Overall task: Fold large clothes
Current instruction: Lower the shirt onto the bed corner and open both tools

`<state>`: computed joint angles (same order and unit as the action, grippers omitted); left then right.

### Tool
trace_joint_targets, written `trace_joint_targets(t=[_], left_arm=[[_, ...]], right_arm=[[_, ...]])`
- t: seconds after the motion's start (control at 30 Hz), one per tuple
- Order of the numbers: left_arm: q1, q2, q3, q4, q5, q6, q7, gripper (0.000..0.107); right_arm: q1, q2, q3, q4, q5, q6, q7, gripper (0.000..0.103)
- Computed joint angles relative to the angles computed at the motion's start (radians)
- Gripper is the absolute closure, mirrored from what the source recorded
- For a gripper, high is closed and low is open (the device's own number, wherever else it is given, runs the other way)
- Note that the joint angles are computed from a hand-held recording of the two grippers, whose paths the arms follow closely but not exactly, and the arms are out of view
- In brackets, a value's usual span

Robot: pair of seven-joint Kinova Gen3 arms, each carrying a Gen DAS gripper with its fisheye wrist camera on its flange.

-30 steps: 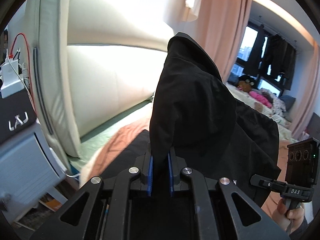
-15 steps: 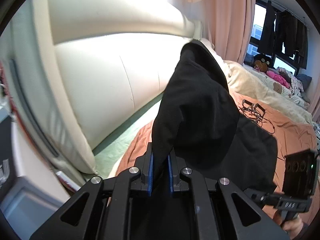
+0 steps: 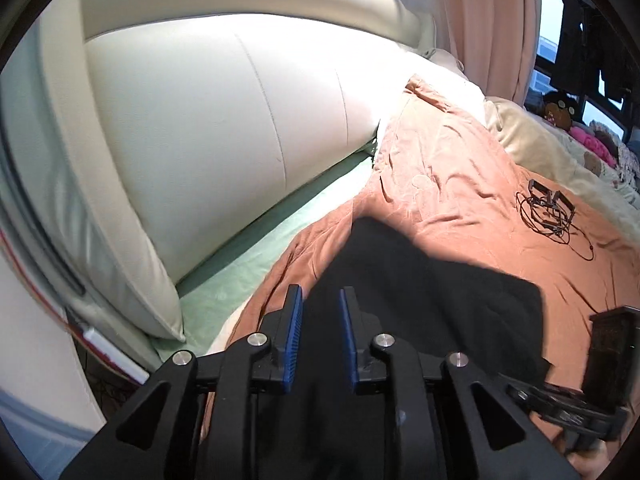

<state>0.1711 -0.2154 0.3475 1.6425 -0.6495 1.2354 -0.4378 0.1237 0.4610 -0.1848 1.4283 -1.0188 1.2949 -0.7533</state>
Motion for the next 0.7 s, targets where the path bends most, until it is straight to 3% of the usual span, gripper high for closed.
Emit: trace_joint_targets(t=[0.27,0.37,0.5,0.6,0.67,0.7], left_arm=[[-0.038,-0.153,0.079,0.165,0.085,-0.027,0.18,0.087],[-0.086,-0.201,0.123,0.231,0.133,-0.034,0.255,0.087],[-0.131,-0.252,0.169,0.29,0.211,-0.049,0.319,0.087],[-0.167,-0.265,0.218,0.309,0.243,-0.057,0.347,0.087],[-0.184,-0.274,0.246,0.312,0.262,-0.061,0.357,0.086],[-0.197,-0.273,0.27,0.308,0.267,-0.058,0.364,0.078]], right_arm=[[-0.031,0.008,-0.002,-0.013,0.074,-0.066,-0.062,0.089],[-0.083,0.011,0.015,-0.083,0.143,-0.069,-0.145,0.087],[-0.092,0.014,0.013,-0.12,0.215,-0.063,-0.2,0.075],[-0.102,-0.047,0.031,-0.08,0.281,-0.14,-0.193,0.046],[-0.076,-0.063,0.033,-0.07,0.285,-0.143,-0.174,0.045],[-0.067,-0.06,0.034,-0.079,0.287,-0.127,-0.171,0.045]])
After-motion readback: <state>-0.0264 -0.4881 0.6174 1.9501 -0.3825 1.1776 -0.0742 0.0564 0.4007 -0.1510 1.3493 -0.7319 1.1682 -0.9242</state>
